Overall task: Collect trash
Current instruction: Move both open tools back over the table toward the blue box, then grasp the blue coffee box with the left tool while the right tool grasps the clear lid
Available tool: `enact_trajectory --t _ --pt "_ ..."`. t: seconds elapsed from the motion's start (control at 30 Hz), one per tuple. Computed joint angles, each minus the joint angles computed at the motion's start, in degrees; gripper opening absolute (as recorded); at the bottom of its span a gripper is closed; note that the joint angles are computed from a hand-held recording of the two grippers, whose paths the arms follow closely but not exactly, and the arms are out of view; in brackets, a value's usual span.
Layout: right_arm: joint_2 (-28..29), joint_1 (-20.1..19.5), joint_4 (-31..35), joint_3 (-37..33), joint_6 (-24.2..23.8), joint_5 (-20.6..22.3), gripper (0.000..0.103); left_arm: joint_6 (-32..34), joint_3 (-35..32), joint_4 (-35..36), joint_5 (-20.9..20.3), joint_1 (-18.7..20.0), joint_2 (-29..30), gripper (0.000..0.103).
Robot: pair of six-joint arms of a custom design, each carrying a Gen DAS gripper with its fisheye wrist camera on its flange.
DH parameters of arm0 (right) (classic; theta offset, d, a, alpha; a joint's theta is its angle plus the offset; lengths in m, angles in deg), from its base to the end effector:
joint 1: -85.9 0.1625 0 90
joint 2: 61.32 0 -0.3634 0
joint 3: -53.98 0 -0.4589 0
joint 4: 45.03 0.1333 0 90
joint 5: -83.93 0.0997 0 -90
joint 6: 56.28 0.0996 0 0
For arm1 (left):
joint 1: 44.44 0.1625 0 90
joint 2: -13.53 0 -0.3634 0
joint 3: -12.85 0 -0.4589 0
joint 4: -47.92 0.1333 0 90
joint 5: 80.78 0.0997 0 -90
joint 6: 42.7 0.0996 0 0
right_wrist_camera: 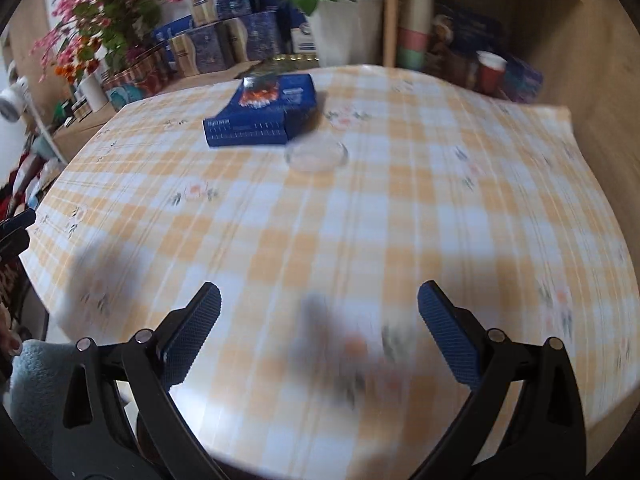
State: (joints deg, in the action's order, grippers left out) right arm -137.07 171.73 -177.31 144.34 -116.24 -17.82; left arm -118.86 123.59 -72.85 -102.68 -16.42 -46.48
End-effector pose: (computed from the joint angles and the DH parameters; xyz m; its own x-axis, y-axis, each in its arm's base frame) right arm 0.0642 -0.6735 0.3589 -0.5411 -0.6818 0.4923 -0.8071 0.5855 -0.0763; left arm -0.3823 -0.4591 0.0530 -0.7807 -0.3144 -0.5401 0.2998 0.5698 -0.7651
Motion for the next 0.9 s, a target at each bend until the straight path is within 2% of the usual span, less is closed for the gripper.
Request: enact_trajectory --t 0.17,0.23,0.33,0.5,0.6,0.7,0.8,0.87,0.9 --pt "9.8 2.9 -1.7 -7.0 -1.6 -1.9 0.097 9.4 -0.2 -14.4 -2.1 3.7 0.9 0.091" --pt "13.9 4.1 -3.2 -9.7 -2.1 -3.7 0.097 10.4 -1.1 -17.3 -3.5 5.4 1.2 0.091" --pt "18.2 5.1 -4.7 -12.8 -3.0 -4.8 0.097 13.3 -2.6 -22.0 -5.6 7.5 2.0 0.091" --pt "22.9 6.2 -6.3 -16.3 -3.5 -6.6 0.097 21.1 -5.9 -34.9 -10.8 11.2 4.2 0.09" --pt "24.6 6.3 -7.8 -17.4 -4.8 -7.5 0.097 24.1 -8.4 -38.2 -13.1 13.2 5.6 0.086" --pt "25.9 6.2 -7.4 -18.8 -5.1 -7.9 0.096 26.2 -10.7 -38.3 -14.0 14.6 6.6 0.084" --pt "26.1 5.8 -5.1 -19.9 -4.9 -6.6 0.091 28.8 -13.1 -37.5 -15.0 15.9 7.7 0.082" --pt "26.1 5.4 -1.5 -21.1 -3.9 -4.8 0.069 30.0 -14.2 -37.3 -15.8 16.7 8.4 0.08" --pt "26.2 5.3 0.1 -21.9 -3.2 -4.2 0.067 30.5 -14.6 -37.5 -16.4 17.1 8.6 0.078"
